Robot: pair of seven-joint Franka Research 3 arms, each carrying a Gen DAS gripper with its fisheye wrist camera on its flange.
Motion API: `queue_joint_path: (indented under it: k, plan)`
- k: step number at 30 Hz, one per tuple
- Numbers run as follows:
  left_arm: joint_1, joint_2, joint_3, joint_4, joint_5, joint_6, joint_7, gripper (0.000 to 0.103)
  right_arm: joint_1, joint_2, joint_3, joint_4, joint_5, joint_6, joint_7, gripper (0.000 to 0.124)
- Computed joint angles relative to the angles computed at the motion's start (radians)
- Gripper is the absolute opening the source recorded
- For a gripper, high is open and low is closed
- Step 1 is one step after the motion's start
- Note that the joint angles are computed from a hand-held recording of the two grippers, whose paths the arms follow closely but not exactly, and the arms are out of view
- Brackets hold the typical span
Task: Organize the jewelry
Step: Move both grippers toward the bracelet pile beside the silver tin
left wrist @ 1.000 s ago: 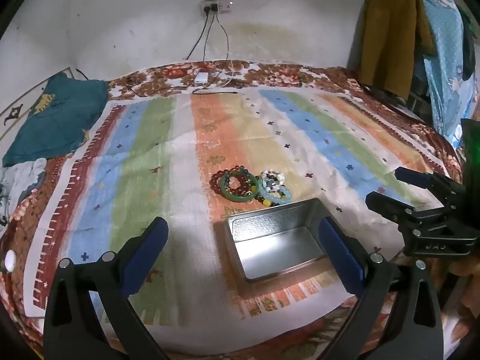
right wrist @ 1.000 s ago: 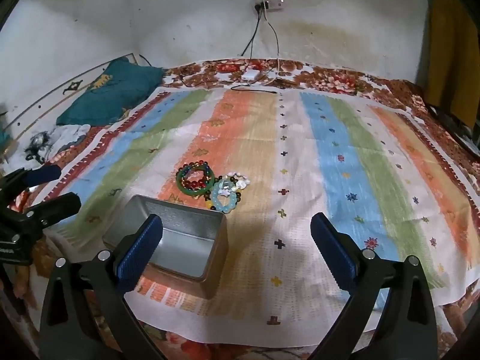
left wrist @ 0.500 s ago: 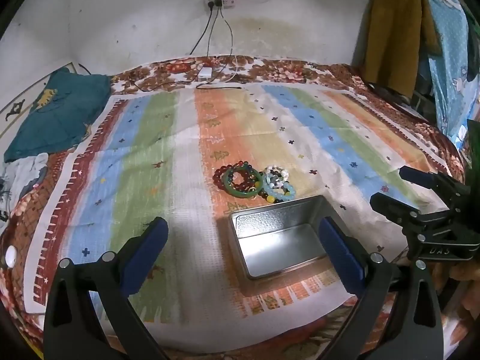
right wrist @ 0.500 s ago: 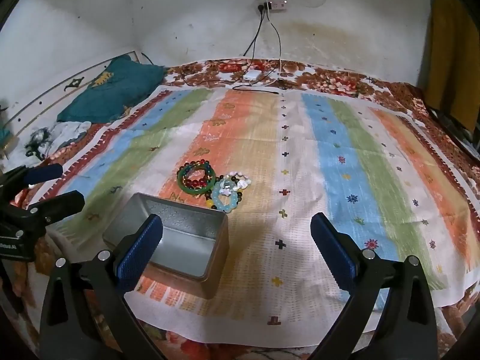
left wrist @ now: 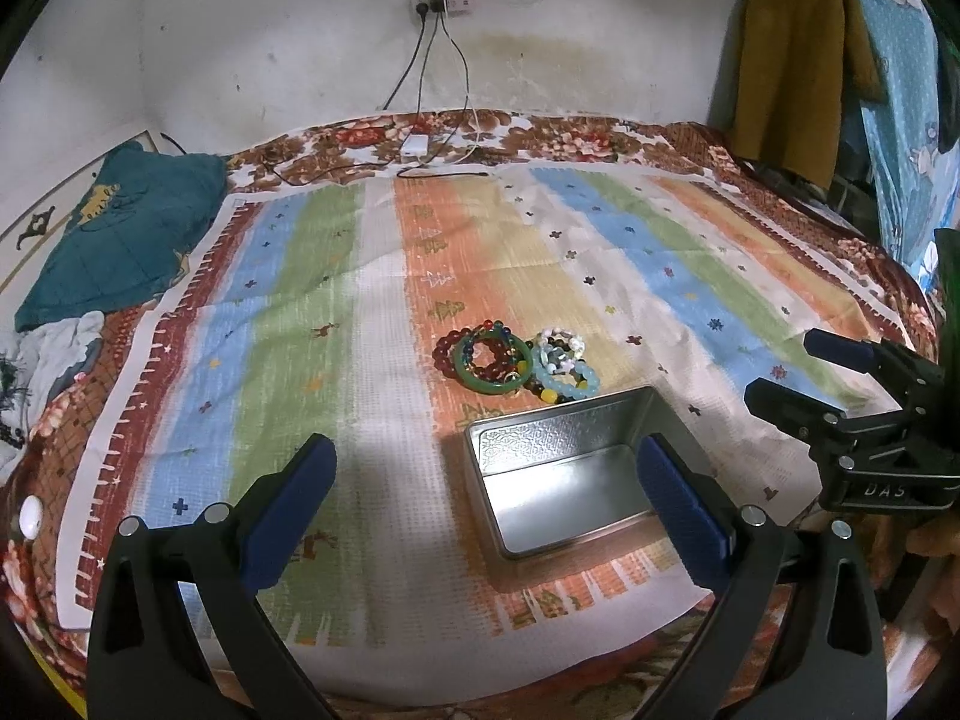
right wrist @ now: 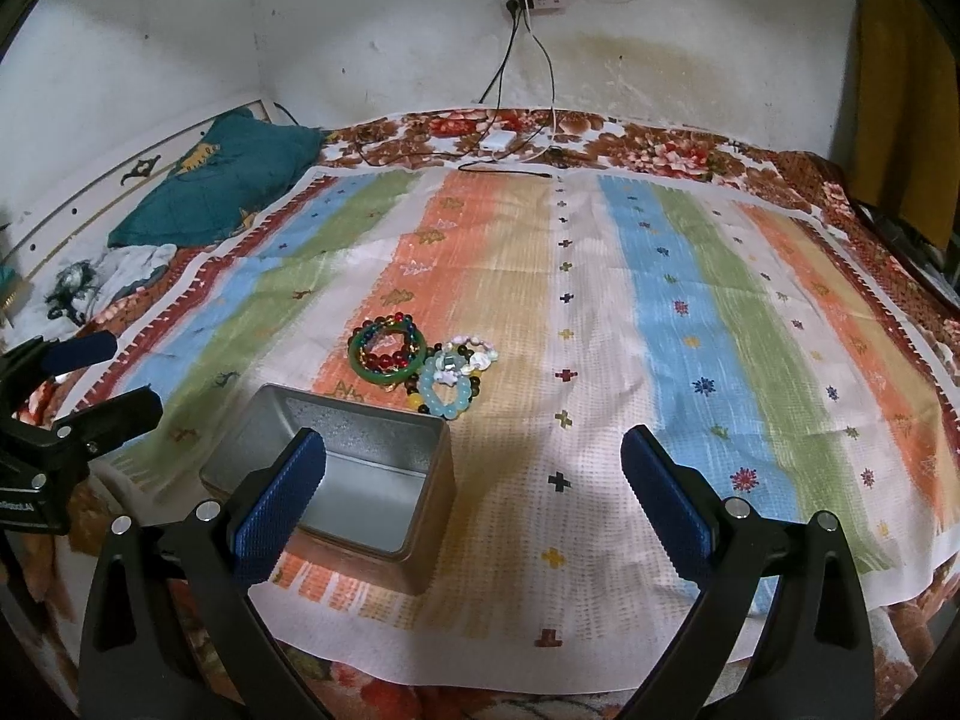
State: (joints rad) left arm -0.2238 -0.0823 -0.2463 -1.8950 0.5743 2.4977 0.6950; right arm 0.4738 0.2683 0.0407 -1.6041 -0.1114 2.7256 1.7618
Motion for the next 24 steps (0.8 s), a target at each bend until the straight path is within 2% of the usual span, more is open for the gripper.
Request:
queue_joint_path:
  k: [5,13,24]
  plan:
    - [0.006,-0.011,0.006,-0.014,-0.011,0.019,-0.014,0.098,-0.004,0.005,0.003,0.004,0.012,-0.007,-0.011,0.100]
    - [0.006,0.002,0.004,-0.003,-0.027,0.007,0.004,0.098,-0.003,0.014,0.003,0.016,0.021,-0.030,-0.012,0.100]
    - [-0.001,0.043,0.012,0.042,-0.082,-0.017,0.071,0.098,-0.019,0.072,0.022,0.116,0.102,-0.124,-0.048,0.100]
